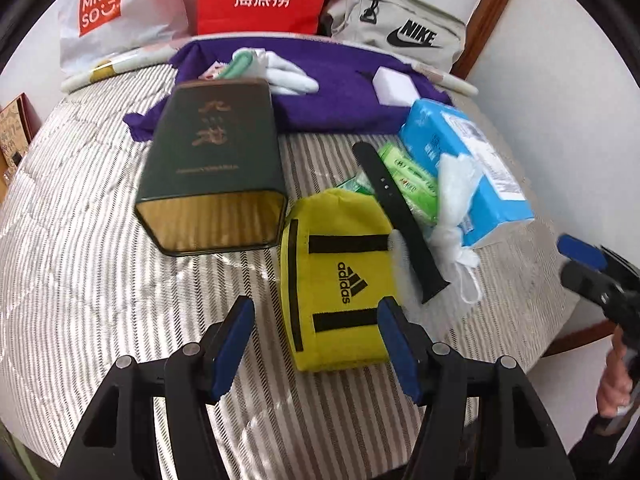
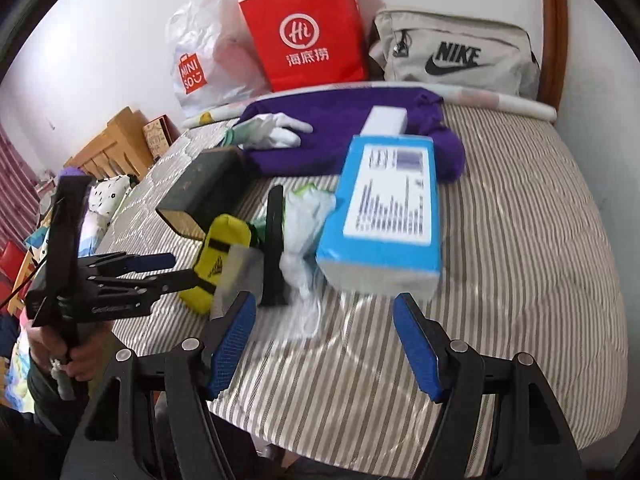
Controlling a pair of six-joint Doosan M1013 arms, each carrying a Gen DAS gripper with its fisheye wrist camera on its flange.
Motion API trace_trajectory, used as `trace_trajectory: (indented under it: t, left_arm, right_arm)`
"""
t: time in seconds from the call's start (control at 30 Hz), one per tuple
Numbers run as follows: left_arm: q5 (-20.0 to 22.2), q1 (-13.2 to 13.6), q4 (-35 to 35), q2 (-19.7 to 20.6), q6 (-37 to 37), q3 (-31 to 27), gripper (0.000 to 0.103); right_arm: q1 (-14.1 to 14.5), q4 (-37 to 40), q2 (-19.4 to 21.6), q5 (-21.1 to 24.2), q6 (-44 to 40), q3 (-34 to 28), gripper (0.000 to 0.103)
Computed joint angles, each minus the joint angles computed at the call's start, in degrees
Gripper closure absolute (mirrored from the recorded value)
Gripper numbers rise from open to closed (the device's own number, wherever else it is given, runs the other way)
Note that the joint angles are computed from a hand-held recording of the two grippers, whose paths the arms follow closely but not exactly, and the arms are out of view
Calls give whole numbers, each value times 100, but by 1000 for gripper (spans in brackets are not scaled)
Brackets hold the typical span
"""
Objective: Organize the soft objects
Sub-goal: 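Reach the left tool to the yellow adidas pouch and grasp it, then grasp the crumpled white wipe with the right tool while the left tool holds the pouch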
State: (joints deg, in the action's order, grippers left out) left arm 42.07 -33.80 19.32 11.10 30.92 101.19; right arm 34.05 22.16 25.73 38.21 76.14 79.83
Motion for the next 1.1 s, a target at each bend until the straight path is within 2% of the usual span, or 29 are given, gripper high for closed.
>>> trace_trajectory:
  t: [0.07, 0.2, 0.3, 0.7, 0.73, 0.87, 0.93, 1.1]
  left_arm:
    - [213, -42, 154, 126, -65, -101, 41]
    - [104, -77, 127, 201, 79, -153, 41]
    - [182, -104, 64, 287, 254, -263, 41]
    - [1022, -300, 626, 758, 127, -756, 22]
    - [935, -329, 793, 731, -21, -701, 22]
    - [501, -278, 746, 521, -189, -435, 30]
    - [398, -264, 694, 418, -154, -324, 38]
    - [264, -347, 747, 185, -215, -51, 39]
  right_arm:
    - [-19, 134, -9, -18, -76, 83, 32]
    - [-21, 11, -20, -49, 45, 190, 32]
    - [-29, -91, -20, -69, 159, 241, 32]
    - [-41, 244, 53, 25, -115, 292, 32]
    - [-36, 252, 52, 23, -127, 297, 32]
    - [-32, 352, 36, -11, -204, 333, 32]
    - [-20, 383, 46, -24, -235, 323, 32]
    - [37, 349, 125, -43, -232, 225, 32]
